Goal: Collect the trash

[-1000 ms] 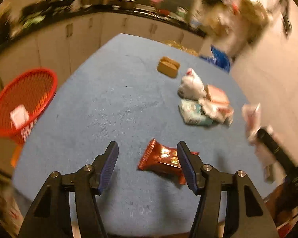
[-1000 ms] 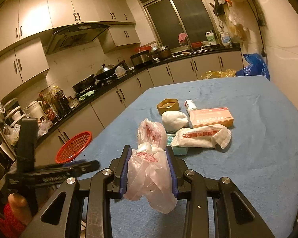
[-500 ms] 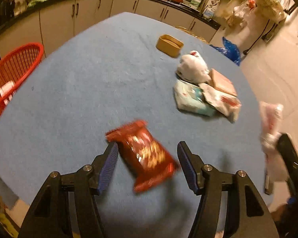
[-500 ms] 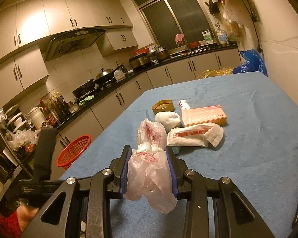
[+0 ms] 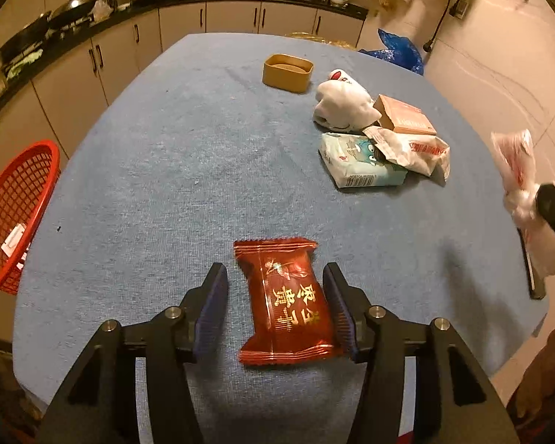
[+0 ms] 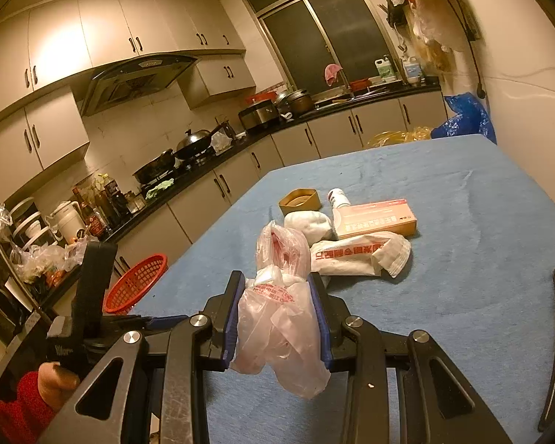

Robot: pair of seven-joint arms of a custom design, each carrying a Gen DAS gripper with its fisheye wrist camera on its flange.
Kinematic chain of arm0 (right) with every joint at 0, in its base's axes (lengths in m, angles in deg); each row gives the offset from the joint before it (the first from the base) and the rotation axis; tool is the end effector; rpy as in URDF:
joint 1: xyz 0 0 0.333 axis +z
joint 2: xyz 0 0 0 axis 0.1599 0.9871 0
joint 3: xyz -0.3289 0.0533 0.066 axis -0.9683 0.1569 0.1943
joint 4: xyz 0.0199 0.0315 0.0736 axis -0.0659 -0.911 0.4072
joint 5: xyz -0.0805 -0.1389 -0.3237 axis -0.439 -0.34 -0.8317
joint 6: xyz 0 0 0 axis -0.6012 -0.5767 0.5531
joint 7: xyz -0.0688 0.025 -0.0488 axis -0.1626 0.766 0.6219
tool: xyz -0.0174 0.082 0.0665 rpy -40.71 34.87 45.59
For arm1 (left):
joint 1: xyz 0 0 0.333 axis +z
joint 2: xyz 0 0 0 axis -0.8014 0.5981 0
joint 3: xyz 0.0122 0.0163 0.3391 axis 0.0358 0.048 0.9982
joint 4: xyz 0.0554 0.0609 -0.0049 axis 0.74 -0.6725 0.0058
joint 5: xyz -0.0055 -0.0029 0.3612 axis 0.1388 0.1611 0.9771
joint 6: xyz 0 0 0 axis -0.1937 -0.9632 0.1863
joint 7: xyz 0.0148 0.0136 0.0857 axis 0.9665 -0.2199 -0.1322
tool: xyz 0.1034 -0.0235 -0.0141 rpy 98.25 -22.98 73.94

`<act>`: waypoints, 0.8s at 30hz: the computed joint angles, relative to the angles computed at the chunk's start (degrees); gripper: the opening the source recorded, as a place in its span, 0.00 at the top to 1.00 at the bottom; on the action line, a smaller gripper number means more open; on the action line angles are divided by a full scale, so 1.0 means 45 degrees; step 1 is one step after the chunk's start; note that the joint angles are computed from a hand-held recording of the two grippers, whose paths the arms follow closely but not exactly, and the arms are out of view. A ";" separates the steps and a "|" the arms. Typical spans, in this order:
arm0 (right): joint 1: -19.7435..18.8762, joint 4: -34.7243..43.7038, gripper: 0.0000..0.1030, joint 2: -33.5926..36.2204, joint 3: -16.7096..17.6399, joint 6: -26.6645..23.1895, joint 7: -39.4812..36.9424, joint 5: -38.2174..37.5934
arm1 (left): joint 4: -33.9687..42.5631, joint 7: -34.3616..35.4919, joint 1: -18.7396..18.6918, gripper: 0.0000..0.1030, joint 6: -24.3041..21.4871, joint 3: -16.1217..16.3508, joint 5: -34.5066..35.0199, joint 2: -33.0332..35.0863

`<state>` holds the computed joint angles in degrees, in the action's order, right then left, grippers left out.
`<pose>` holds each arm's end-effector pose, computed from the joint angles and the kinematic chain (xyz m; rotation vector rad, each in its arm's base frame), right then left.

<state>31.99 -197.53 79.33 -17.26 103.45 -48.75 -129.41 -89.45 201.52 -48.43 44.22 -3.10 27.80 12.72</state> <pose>0.4661 0.2916 0.4968 -1.0429 1.8087 -0.7669 0.6441 -0.0425 0.4962 -1.2131 2.6310 -0.8586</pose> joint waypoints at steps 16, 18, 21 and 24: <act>0.0298 0.0846 0.64 0.0535 -0.0032 -0.0004 -0.1540 0.0729 | -0.0471 0.1844 0.0609 0.67 0.0477 -0.0204 -0.2876 -0.0725; 0.0326 0.0979 0.64 0.0621 -0.0068 0.0043 -0.1663 0.0718 | -0.0575 0.2193 0.0615 0.67 0.0682 -0.0166 -0.3375 -0.0926; 0.0320 0.1260 0.64 0.0879 -0.0157 0.0313 -0.1957 0.0866 | -0.0598 0.2508 0.0545 0.67 0.0871 -0.0060 -0.3717 -0.1114; 0.0269 0.1781 0.64 0.1359 -0.0322 0.0914 -0.2477 0.1189 | -0.0305 0.2487 0.0545 0.67 0.0795 0.0061 -0.3799 -0.1019</act>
<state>33.21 -189.52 85.45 -18.71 107.56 -59.90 -124.06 -90.82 212.71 -45.98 47.80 -2.82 10.71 8.13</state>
